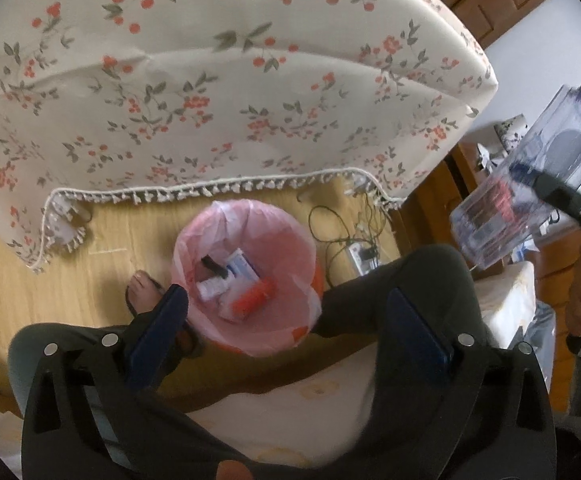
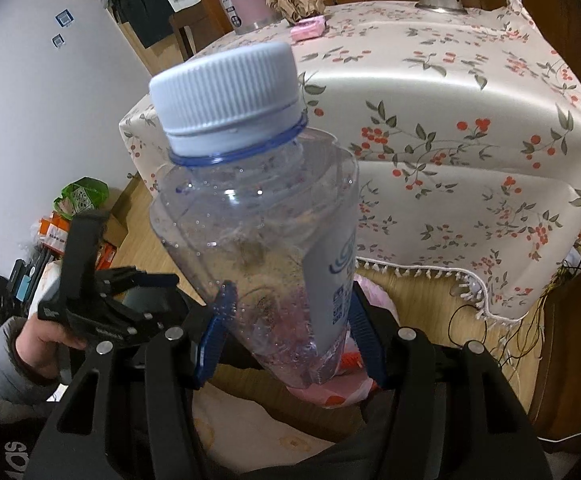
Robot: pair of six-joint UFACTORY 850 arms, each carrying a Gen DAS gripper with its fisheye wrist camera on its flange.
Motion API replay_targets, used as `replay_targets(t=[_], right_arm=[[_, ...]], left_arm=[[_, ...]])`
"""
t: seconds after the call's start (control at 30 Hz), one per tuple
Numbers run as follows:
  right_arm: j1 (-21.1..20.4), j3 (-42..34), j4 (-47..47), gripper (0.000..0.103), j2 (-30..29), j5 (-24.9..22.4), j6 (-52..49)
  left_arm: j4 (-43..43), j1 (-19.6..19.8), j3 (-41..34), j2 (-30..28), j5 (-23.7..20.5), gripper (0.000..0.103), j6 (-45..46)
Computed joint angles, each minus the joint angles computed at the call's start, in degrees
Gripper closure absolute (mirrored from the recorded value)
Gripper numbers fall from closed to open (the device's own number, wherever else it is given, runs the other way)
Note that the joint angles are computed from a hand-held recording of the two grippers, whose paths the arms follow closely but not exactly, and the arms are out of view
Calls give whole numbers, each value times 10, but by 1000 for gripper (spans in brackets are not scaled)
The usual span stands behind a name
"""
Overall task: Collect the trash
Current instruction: 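Open the left tool to drop the red box while the right tool releases the bottle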
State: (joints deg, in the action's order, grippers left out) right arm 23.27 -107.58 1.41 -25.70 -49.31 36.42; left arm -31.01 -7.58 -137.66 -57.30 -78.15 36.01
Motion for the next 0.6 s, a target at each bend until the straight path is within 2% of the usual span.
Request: replay_targets(t=[0.47, 0.6], right_arm=[[6, 1, 40, 45, -19, -13, -30], [7, 0, 36, 24, -20, -14, -28]], left_arm=[[-8, 10, -77, -29, -7, 6, -15], [-8, 11, -87, -32, -8, 6, -16]])
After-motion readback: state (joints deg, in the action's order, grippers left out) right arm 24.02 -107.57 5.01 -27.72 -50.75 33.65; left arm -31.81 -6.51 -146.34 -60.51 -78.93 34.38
